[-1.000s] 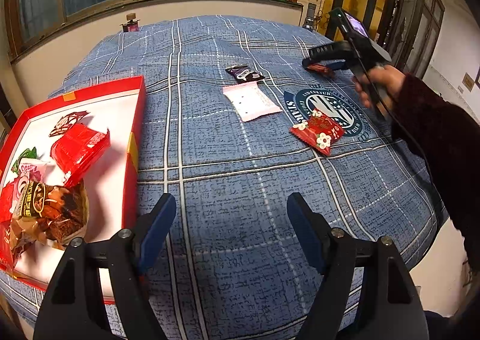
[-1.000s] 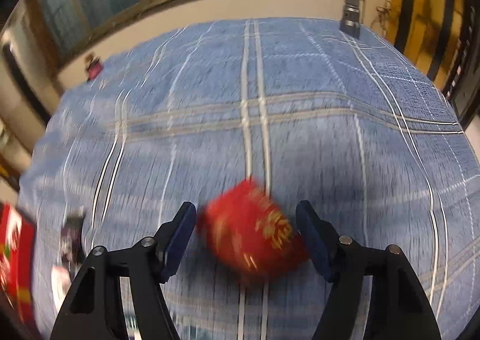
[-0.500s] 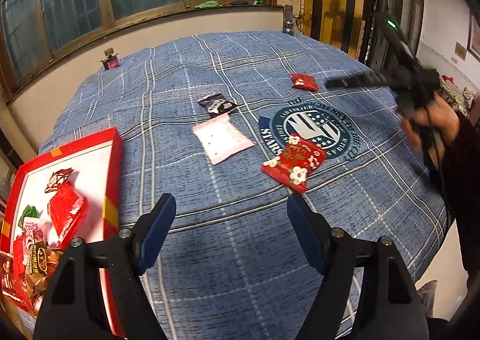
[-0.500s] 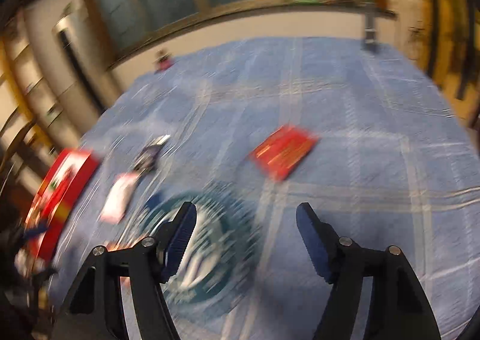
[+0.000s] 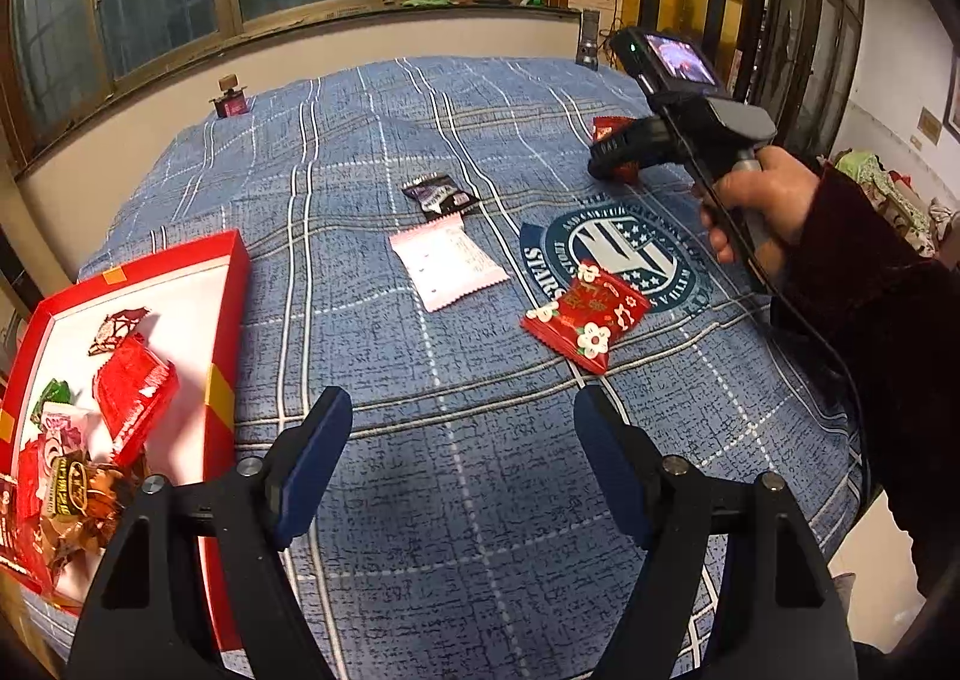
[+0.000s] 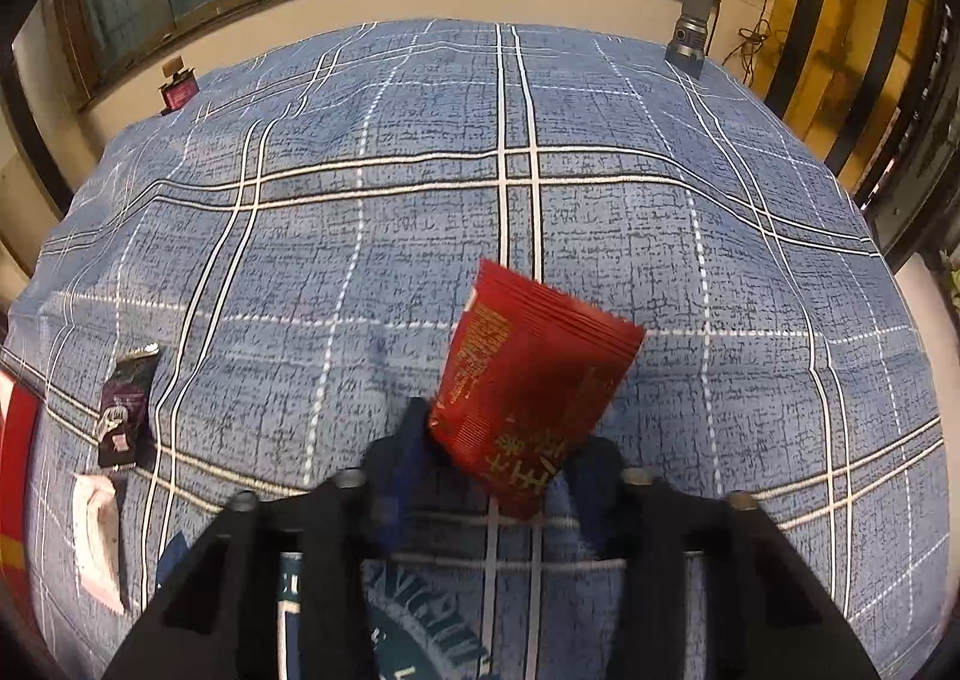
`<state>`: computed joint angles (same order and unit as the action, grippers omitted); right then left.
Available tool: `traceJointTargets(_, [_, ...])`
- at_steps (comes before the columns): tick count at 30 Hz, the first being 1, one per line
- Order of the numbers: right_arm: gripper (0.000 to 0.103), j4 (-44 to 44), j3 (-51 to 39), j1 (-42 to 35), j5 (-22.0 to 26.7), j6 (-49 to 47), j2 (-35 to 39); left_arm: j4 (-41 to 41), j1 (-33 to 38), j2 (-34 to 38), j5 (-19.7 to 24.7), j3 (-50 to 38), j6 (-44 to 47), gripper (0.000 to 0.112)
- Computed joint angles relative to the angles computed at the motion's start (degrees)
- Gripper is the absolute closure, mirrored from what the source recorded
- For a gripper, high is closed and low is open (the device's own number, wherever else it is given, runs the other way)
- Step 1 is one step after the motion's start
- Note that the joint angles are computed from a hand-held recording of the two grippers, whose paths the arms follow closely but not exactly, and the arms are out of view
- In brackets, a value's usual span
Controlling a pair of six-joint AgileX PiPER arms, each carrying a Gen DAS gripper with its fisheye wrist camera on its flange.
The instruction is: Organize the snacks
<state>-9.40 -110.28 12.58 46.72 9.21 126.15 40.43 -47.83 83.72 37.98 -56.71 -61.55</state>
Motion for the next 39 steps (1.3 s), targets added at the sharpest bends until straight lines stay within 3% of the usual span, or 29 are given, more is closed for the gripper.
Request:
traceJointTargets(4, [0.068,4.44,4.1,-1.5,-0.32,-4.1,-2.93,0.84,-0.14,-1.18,0.1,1.05,0.24,0.036])
traceJointTargets(7, [0.068,13.69,8.8,-4.19,-0.41,-12.76,-6.07,0.81,-0.54,-1.54,-0.05,1.29,1.03,0.036])
traceJointTargets(11, [0.069,29.15,18.85,-9.7,2.27,-29.36,-12.82,0.62,-1.63,-0.42,0.26,-0.13,2.13,0.036])
traceJointTargets(20, [0.068,46.53,47.32,-16.59,5.88,-57.44,-32.49,1.47,-4.15,3.96,2.18,-4.53,1.51,0.036])
traceJointTargets(21, [0.066,47.5,49.89,-17.05,5.48,-59.87,-34.96,1.3,-4.07,4.5,2.32,-5.21,2.12,0.036])
traceJointTargets(23, [0.045,50.48,53.15,-18.7,4.26,-64.15,-38.91,0.57,-3.72,5.8,2.51,-6.79,4.11,0.036])
traceJointTargets(24, [0.025,52.36,54.31,-20.06,3.45,-65.99,-40.27,0.08,-3.5,6.59,2.75,-7.8,5.37,0.036])
traceJointTargets(25, [0.016,54.33,55.3,-21.61,2.85,-67.56,-41.36,0.06,-3.33,7.33,2.88,-8.7,6.29,0.036])
traceJointTargets(29, [0.016,65.85,58.25,-29.2,6.19,-76.51,-42.12,1.55,-3.02,10.11,3.52,-12.01,8.45,0.036])
traceJointTargets(32, [0.016,72.49,60.15,-34.19,11.67,-83.73,-40.95,1.18,-2.98,12.82,3.56,-15.19,11.38,0.036])
traceJointTargets(36, [0.016,74.46,61.12,-35.74,13.91,-85.23,-39.53,1.88,-3.49,17.21,4.92,-19.53,13.83,0.036])
traceJointTargets(39, [0.016,74.05,60.97,-33.78,12.68,-84.53,-37.63,1.54,-3.54,19.68,5.34,-22.11,16.57,0.036])
